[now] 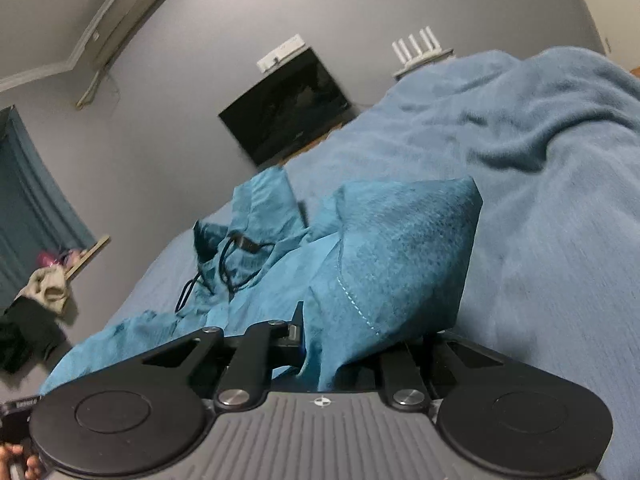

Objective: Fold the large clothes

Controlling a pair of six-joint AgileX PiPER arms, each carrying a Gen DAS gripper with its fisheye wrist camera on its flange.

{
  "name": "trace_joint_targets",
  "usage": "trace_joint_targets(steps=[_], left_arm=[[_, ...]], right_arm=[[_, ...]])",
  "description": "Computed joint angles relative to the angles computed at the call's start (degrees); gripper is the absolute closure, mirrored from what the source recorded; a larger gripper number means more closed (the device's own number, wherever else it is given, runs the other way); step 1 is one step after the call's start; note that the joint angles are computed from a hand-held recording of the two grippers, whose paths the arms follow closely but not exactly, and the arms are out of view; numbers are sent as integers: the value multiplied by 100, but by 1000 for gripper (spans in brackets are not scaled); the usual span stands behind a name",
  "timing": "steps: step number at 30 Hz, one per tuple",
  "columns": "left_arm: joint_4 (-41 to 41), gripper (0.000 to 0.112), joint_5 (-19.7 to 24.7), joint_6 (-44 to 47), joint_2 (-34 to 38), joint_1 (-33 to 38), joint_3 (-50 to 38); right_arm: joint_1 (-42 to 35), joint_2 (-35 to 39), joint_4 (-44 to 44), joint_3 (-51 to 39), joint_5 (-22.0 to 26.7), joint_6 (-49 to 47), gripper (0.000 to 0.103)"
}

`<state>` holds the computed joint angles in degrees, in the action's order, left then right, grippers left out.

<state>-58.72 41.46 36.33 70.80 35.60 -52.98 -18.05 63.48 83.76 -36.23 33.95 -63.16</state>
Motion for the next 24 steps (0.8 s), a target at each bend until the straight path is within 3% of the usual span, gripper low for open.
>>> trace_joint_targets(steps=[4, 7, 10, 12, 14, 17, 19, 22, 24], left_arm=[[192, 101, 969, 232, -465, 802, 43], [822, 90, 1160, -116, -515, 904, -42], [1372, 79, 1235, -542, -439, 905, -210], [1591, 70, 1213, -742, -598, 936, -221], [1836, 60, 1057, -1007, -792, 946, -300], [2750, 32, -39, -1758, -1455, 714, -152], [2701, 29, -410, -1553, -1662, 741, -188], [1823, 25, 153, -764, -1474, 892, -551], [1665, 25, 368, -700, -1258, 447, -717]], right_arm=[[-440, -430, -957, -46, 598, 756, 88], [-591, -492, -1645, -110, 868, 1164, 85], [-864, -532, -1948, -210, 1025, 1550, 62], [-942, -725, -1948, -184, 674, 1686, 37], [-901, -1037, -2011, -83, 28, 1629, 20], [-865, -1283, -1738, -18, -545, 1073, 18], [-947, -1255, -1272, 21, -410, 469, 18], [-772, -1275, -932, 113, -205, -375, 18], [-155, -1288, -1013, 126, -593, -596, 21]])
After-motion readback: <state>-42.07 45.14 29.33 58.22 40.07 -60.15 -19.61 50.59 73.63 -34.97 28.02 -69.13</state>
